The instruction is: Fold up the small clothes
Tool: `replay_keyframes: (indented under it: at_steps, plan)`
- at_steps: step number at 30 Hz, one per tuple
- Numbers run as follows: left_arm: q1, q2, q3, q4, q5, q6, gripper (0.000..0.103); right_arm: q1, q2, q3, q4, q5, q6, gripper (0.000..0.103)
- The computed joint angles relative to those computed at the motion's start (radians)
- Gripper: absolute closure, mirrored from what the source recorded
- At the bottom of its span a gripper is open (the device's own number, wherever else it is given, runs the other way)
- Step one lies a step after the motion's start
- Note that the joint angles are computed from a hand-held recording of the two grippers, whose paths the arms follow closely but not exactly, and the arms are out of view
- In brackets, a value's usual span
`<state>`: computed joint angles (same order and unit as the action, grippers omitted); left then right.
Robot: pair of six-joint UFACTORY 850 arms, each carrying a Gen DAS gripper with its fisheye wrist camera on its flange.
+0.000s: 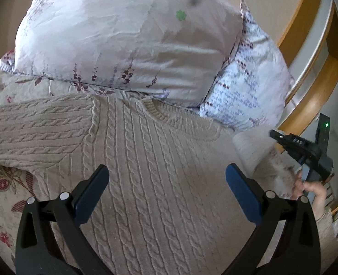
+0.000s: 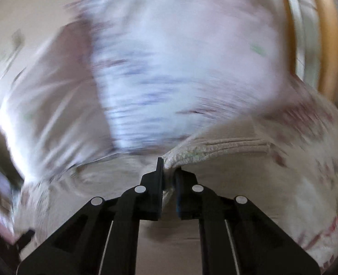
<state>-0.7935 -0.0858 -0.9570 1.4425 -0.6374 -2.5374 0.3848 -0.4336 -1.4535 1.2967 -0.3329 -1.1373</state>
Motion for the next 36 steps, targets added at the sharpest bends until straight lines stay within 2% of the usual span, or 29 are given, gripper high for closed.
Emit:
replay_keyframes:
  at_steps: [2,4,6,7,8,10,13,16,18,21,23,26,30,32,33,34,36]
  plan:
    - [0.005,0.016,0.02,0.057,0.017,-0.081,0.002,0.053,-0.003,-0.004,-0.037,-0.028,-0.029,0.094]
    - [0.013,0.032,0.041,0.121,0.05,-0.18,0.002,0.098,-0.038,-0.034,-0.167,-0.104,0.041,0.092]
    - [0.025,0.039,0.05,0.162,0.088,-0.246,0.002,0.123,-0.067,-0.057,-0.29,-0.187,0.118,0.072]
    - [0.032,0.04,0.053,0.184,0.109,-0.279,0.002,0.124,-0.076,-0.055,-0.308,-0.252,0.121,0.056]
    - [0.035,0.04,0.054,0.2,0.121,-0.301,0.002,0.12,-0.076,-0.046,-0.291,-0.286,0.107,0.053]
    - [0.046,0.033,0.045,0.226,0.153,-0.335,0.005,0.094,-0.058,-0.011,-0.23,-0.321,0.078,0.053]
    - [0.069,0.0,0.007,0.206,0.216,-0.315,0.014,-0.002,-0.033,0.035,-0.08,-0.385,0.089,0.053]
    - [0.104,-0.043,-0.03,0.23,0.312,-0.363,0.032,-0.121,-0.026,0.071,0.04,-0.425,0.2,0.056]
    - [0.13,-0.076,-0.054,0.296,0.377,-0.465,0.036,-0.169,-0.034,0.079,0.079,-0.434,0.262,0.062]
    - [0.147,-0.118,-0.091,0.265,0.409,-0.464,0.038,-0.223,-0.054,0.081,0.1,-0.425,0.351,0.065]
    - [0.152,-0.135,-0.107,0.212,0.412,-0.442,0.039,-0.239,-0.068,0.081,0.122,-0.438,0.373,0.067]
    - [0.158,-0.15,-0.118,0.172,0.402,-0.438,0.047,-0.241,-0.082,0.071,0.141,-0.403,0.376,0.068]
    - [0.172,-0.17,-0.128,0.248,0.401,-0.545,0.069,-0.241,-0.092,0.062,0.153,-0.347,0.388,0.071]
    - [0.176,-0.18,-0.134,0.255,0.403,-0.549,0.081,-0.247,-0.091,0.065,0.157,-0.325,0.387,0.079]
    - [0.178,-0.187,-0.141,0.237,0.403,-0.524,0.091,-0.25,-0.085,0.071,0.16,-0.307,0.374,0.083]
    - [0.18,-0.189,-0.139,0.261,0.402,-0.541,0.095,-0.244,-0.084,0.067,0.156,-0.278,0.358,0.092]
    - [0.185,-0.184,-0.135,0.288,0.398,-0.554,0.095,-0.239,-0.074,0.074,0.181,-0.268,0.312,0.094]
